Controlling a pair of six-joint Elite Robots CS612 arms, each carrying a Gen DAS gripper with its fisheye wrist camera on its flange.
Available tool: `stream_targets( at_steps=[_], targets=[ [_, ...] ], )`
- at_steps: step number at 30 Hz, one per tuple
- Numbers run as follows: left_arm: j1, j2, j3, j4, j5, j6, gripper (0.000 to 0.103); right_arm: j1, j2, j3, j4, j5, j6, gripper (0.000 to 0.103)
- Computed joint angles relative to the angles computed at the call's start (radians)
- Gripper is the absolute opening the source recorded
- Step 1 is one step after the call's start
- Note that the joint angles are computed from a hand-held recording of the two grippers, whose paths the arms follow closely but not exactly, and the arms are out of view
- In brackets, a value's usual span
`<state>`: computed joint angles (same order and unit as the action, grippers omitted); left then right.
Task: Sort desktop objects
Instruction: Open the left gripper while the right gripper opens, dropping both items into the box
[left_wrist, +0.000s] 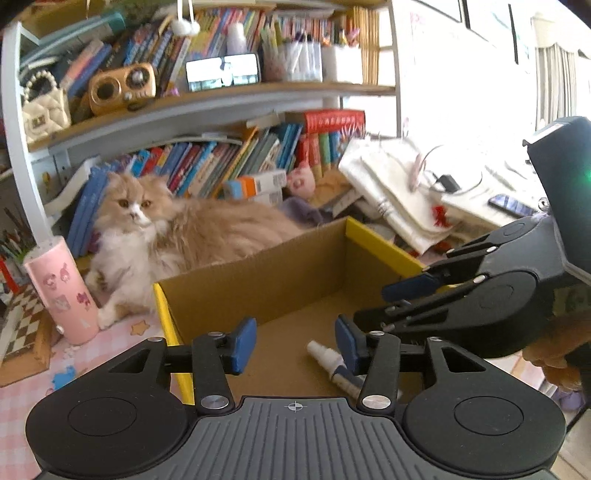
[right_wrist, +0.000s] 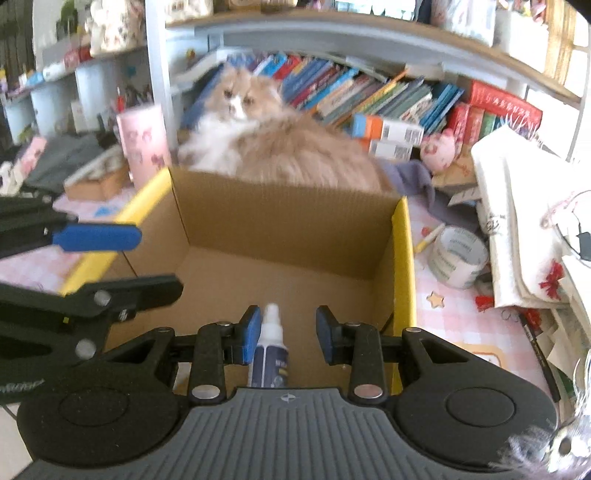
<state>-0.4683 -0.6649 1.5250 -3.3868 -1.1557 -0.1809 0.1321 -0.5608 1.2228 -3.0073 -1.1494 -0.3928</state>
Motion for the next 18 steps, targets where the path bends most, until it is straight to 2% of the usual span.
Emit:
stream_targets(
  at_steps=[2, 9, 12, 18],
  targets=[
    [-0.006, -0.01, 0.019, -0.028, 0.01, -0.003, 0.049, -0.004, -0.011, 0.019, -0.036, 0.017, 0.014, 0.03],
    [-0.025, -0.044, 0.09, -0.122, 0.062, -0.04, 0.063, -0.018, -0.052, 0.101, -0.161, 0.058, 0.07, 0.031],
    [-0.036, -0.053, 0.122, -0.164, 0.11, -0.048, 0.071, -0.023, -0.066, 0.137, -0.207, 0.058, 0.088, 0.031],
    [-0.054, -0.082, 0.191, -0.178, 0.164, -0.072, 0.072, -0.028, -0.094, 0.211, -0.279, 0.026, 0.121, 0.031]
  ],
)
